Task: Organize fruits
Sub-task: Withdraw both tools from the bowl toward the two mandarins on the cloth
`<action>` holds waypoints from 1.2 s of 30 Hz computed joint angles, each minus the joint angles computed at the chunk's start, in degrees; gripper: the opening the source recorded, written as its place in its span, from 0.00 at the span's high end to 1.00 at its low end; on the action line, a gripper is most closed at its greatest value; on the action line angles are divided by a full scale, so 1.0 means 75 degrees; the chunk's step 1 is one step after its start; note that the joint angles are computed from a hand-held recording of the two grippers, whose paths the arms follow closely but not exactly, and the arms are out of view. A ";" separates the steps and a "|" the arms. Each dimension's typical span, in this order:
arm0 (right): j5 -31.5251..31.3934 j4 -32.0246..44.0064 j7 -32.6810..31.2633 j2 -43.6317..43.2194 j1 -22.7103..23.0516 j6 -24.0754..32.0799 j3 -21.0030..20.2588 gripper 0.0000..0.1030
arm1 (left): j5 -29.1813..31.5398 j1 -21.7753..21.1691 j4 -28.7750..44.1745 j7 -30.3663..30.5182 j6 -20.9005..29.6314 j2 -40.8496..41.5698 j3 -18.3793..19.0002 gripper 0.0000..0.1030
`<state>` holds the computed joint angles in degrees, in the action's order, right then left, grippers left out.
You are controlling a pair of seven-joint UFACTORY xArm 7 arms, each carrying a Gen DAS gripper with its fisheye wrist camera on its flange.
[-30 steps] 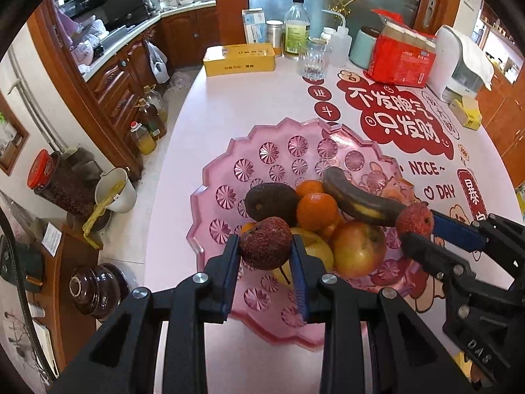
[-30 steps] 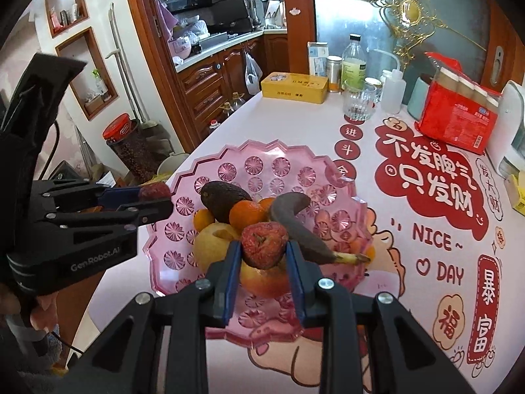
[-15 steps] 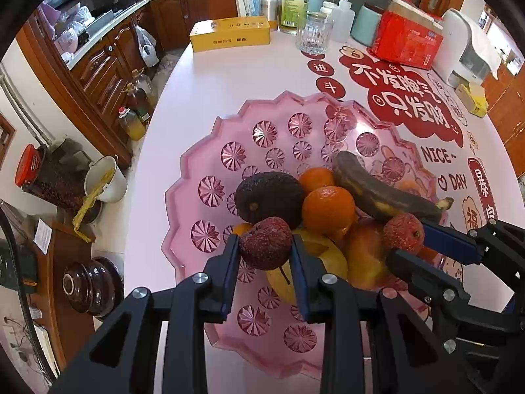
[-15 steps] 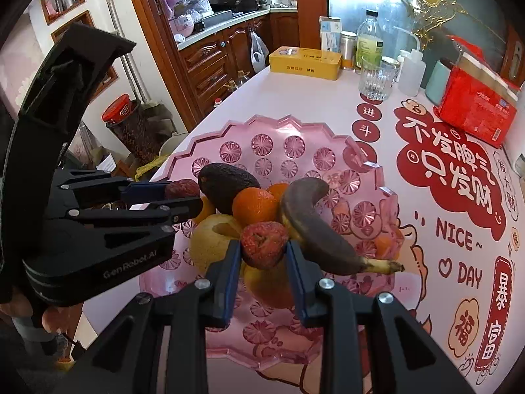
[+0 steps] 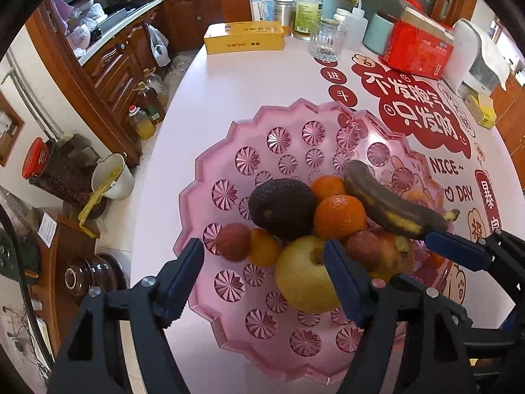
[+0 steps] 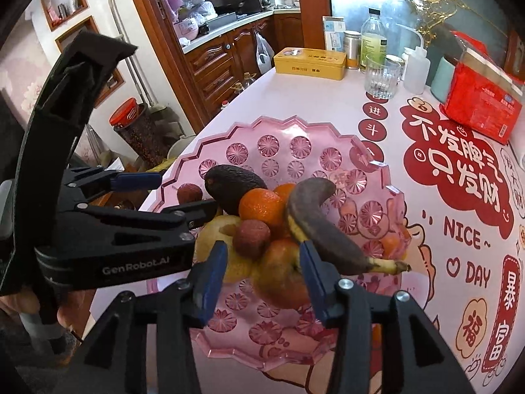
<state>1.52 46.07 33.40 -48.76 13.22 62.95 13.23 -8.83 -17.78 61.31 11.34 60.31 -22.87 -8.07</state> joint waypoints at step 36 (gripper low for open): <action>-0.0053 -0.0076 -0.0583 -0.1860 0.0018 0.1180 -0.0155 0.55 | 0.0101 -0.0107 0.0095 -0.1144 0.0956 -0.1668 -0.0418 0.15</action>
<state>1.12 45.50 29.03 -62.71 13.36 71.80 12.06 -8.07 -18.58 62.02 2.76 67.48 -35.38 -11.21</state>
